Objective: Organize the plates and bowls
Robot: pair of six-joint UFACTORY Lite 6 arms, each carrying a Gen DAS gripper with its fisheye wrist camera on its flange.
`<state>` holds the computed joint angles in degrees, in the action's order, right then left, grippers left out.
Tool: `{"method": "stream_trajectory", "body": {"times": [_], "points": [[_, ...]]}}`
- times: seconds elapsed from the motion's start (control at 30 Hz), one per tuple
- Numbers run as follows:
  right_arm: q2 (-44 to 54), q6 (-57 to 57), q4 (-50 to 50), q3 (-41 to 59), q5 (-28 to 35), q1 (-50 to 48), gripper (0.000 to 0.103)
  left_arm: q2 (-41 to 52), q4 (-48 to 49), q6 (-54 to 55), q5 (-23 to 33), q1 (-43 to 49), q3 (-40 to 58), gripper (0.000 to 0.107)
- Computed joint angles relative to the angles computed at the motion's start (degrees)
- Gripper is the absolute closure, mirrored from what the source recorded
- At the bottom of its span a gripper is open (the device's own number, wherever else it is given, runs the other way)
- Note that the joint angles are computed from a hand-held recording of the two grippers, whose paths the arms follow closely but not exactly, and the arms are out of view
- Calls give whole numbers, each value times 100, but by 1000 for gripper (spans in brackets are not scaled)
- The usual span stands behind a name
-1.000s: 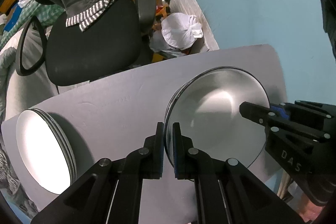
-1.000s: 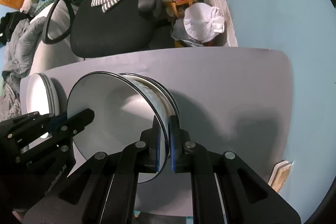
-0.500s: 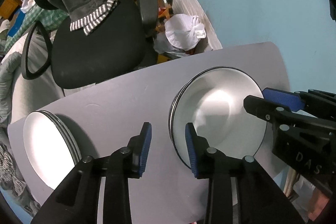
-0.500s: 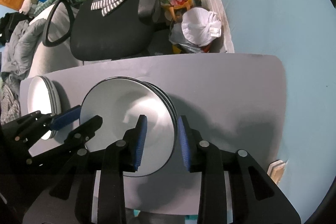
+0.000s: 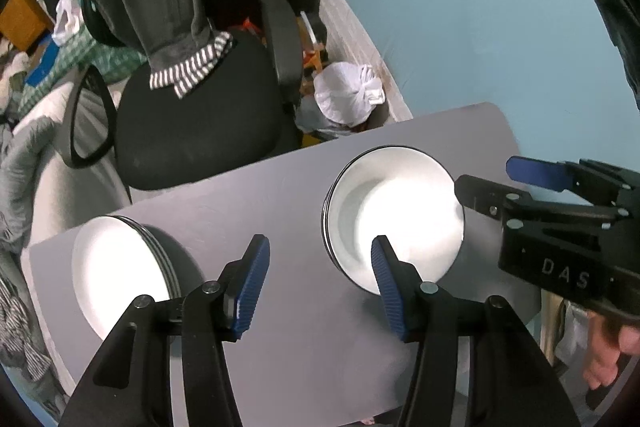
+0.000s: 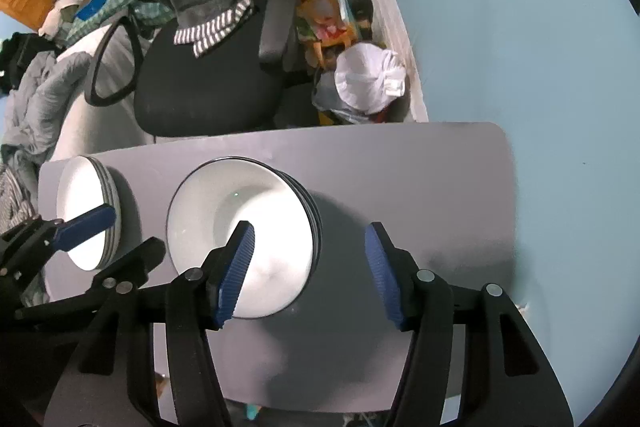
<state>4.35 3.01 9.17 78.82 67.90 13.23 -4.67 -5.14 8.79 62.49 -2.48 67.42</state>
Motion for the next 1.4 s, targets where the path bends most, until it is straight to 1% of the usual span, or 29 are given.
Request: {"method": "stream_trajectory", "body": {"times": [0.03, 0.13, 0.6, 0.63, 0.67, 0.73, 0.93, 1.07, 1.27, 1.4], "points": [[-72, 3, -27, 20, 19, 7, 43, -57, -4, 48, 56, 32, 36, 51], [-230, 5, -59, 61, 60, 24, 40, -225, -88, 212, 201, 147, 120, 38], [-864, 120, -62, 408, 462, 99, 40, -773, -359, 765, 815, 817, 386, 38], [-909, 181, -72, 453, 500, 128, 40, -823, -371, 822, 856, 887, 416, 37], [-932, 207, -77, 469, 510, 138, 40, -906, -372, 821, 871, 907, 388, 32], [-1008, 291, -95, 493, 521, 190, 39, -1034, -389, 864, 893, 1019, 398, 27], [-1200, 615, -268, 618, 580, 525, 39, -1323, -602, 1172, 1109, 1473, 449, 27], [-1328, 639, -308, 591, 590, 702, 38, -1425, -826, 1497, 1263, 1802, 467, 27], [-1470, 479, -278, 325, 556, 687, 38, -1450, -858, 1770, 1226, 2055, 261, 27], [-1554, 190, -137, -44, 484, 517, 38, -1213, -1034, 2084, 1263, 2263, 229, 27]]}}
